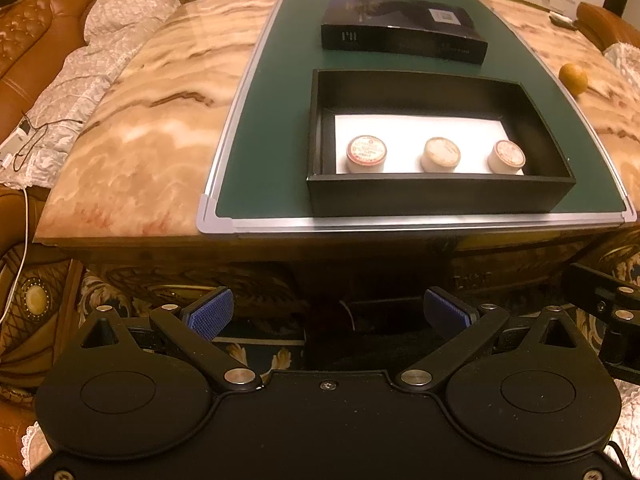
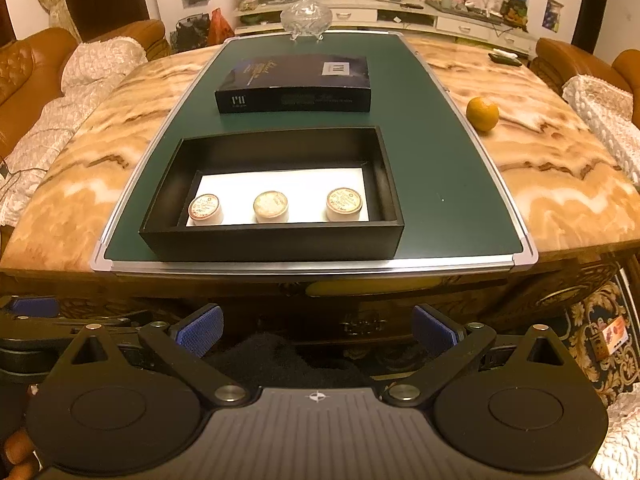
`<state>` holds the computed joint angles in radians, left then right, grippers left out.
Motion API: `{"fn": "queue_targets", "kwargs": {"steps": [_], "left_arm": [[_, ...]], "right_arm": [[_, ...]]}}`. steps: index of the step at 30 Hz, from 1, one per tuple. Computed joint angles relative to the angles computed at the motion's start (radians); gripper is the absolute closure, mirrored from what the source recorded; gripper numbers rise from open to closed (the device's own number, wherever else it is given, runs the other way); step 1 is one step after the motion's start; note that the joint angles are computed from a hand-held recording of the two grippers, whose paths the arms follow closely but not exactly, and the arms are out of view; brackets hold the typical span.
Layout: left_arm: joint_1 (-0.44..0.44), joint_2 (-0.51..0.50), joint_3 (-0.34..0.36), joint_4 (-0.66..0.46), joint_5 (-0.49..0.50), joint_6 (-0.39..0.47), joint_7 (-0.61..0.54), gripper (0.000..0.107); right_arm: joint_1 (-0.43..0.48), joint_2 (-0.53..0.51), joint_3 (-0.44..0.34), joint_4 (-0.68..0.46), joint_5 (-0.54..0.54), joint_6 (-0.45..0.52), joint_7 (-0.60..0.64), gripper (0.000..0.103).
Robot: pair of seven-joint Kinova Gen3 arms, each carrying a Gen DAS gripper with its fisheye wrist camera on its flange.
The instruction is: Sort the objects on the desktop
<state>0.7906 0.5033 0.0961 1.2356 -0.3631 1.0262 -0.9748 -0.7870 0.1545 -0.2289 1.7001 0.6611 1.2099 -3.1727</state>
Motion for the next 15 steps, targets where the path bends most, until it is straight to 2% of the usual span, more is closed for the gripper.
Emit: {"fn": "queue_targets", "kwargs": {"steps": [15], "left_arm": [[-0.016, 0.067, -0.003, -0.083, 0.044, 0.04, -0.055, 0.004]], "right_arm": [[0.043, 0.017, 0.03, 0.01, -0.024, -0.08, 0.05, 0.0]]}}
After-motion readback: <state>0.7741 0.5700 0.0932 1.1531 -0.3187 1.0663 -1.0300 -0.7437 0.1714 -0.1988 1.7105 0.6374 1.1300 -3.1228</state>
